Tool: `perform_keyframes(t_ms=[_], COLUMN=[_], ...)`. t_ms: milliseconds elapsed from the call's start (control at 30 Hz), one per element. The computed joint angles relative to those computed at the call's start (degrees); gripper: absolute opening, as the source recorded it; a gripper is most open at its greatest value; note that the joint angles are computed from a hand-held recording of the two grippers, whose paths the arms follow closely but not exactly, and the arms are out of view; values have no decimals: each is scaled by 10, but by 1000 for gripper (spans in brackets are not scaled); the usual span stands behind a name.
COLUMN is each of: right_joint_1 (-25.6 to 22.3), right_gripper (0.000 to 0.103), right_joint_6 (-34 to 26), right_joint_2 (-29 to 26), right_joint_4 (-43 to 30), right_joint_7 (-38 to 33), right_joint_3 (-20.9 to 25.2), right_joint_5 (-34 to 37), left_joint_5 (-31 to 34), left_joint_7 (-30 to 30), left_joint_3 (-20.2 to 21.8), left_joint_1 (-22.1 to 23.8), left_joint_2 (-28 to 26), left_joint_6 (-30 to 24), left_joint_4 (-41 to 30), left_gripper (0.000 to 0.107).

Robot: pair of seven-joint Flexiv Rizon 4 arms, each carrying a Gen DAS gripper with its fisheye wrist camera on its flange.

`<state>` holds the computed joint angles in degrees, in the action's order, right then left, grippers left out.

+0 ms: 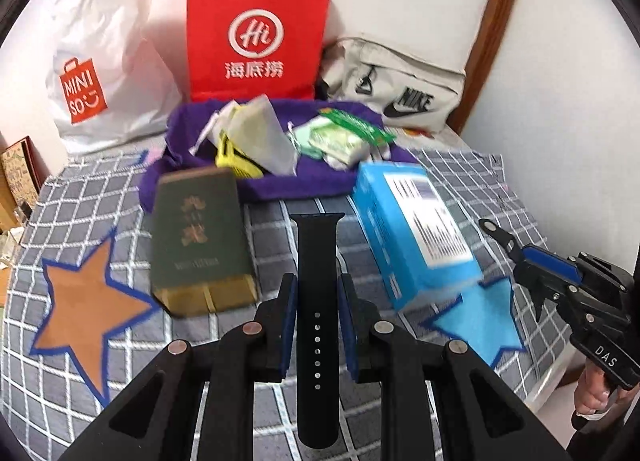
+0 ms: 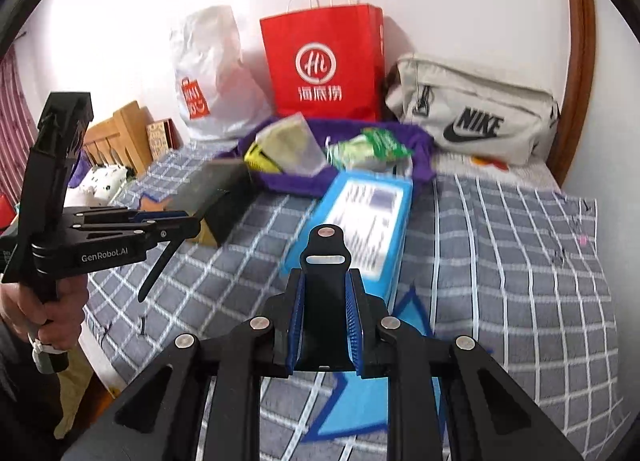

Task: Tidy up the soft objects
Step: 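Carry both black strap pieces up to the purple towel with both tools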

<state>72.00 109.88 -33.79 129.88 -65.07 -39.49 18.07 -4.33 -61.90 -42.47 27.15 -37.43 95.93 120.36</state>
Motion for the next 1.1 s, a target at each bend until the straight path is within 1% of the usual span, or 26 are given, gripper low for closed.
perform_keyframes(t_ms=[233,400,533,633,800,900,1100], right_joint_1=[-63,-134,-179,-213,-265,-306,-373], right_gripper=[21,21,21,21,21,21,21], right_joint_6=[-17,-28,-39,-46,-64,-77,-113], right_joint_2=[0,-8,-20,-34,-56,-71,-101], right_joint_4=[-54,-101,-140,-173,-225,-262,-328], right_joint_7=[-10,-2,12,24,40,48,64], right_joint_3=[23,67,90,105,131,160,213], right_joint_5=[-36,-69,-90,-108,-144,-174,-235], left_joint_5=[-34,-64,-90,-111,-147,-165,-191], left_joint_7=[5,20,37,48,55,58,57], left_joint_3=[37,66,89,107,153,178,224], left_joint_1=[-38,-71,-96,-116,-158,-179,-216], left_joint_2=[-1,-8,-20,-31,-55,-71,-107], left_joint_6=[-27,-41,-58,-70,-96,-113,-151], left_joint_4=[-63,-109,-147,-178,-239,-278,-352], left_gripper=[20,20,20,20,20,20,20])
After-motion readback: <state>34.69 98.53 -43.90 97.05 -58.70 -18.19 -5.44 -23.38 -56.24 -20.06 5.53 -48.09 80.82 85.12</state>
